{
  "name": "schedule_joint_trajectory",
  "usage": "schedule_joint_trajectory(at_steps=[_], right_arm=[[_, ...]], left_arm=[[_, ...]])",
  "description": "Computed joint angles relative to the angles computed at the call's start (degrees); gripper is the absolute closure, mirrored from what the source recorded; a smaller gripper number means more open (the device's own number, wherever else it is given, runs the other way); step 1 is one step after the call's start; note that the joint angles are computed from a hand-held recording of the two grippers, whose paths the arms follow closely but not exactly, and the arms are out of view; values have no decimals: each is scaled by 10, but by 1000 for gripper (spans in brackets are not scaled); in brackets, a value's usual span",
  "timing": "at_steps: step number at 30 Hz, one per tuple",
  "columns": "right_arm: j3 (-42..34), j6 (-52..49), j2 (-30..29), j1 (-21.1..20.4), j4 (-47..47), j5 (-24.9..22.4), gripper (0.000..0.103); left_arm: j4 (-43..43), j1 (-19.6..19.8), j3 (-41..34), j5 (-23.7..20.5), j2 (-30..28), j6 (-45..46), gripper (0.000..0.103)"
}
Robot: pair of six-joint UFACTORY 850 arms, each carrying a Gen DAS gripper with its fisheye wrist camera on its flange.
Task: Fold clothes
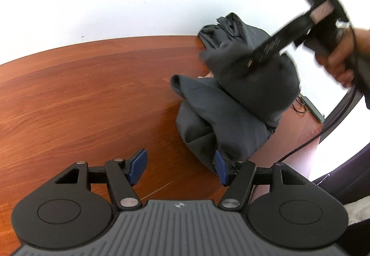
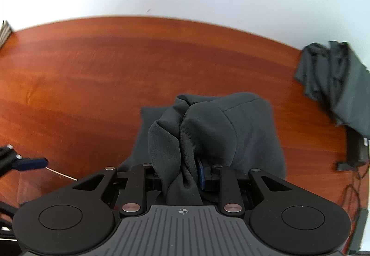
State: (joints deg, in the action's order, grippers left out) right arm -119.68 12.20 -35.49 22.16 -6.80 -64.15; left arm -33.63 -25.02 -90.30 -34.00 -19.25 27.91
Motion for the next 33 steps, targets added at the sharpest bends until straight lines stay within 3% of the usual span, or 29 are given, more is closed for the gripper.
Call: schedule_joint_trajectory(at_steps=[4, 11, 20, 26, 33], right_arm=[[39, 2, 3, 14, -5, 29, 72], [79, -39, 26, 13, 40, 75, 44], [139, -215, 99, -34, 246, 138, 43], [185, -361, 152, -85, 364, 142, 38], [233, -501, 188, -166, 445, 126, 34]], left_arm=[[18, 6, 9, 2, 11, -31, 33], [84, -12, 8, 13, 17, -101, 33], [230, -61, -17, 37, 10, -268, 33], [384, -105, -57, 36, -7, -455, 33], [568, -158, -124, -11, -43, -703, 32]])
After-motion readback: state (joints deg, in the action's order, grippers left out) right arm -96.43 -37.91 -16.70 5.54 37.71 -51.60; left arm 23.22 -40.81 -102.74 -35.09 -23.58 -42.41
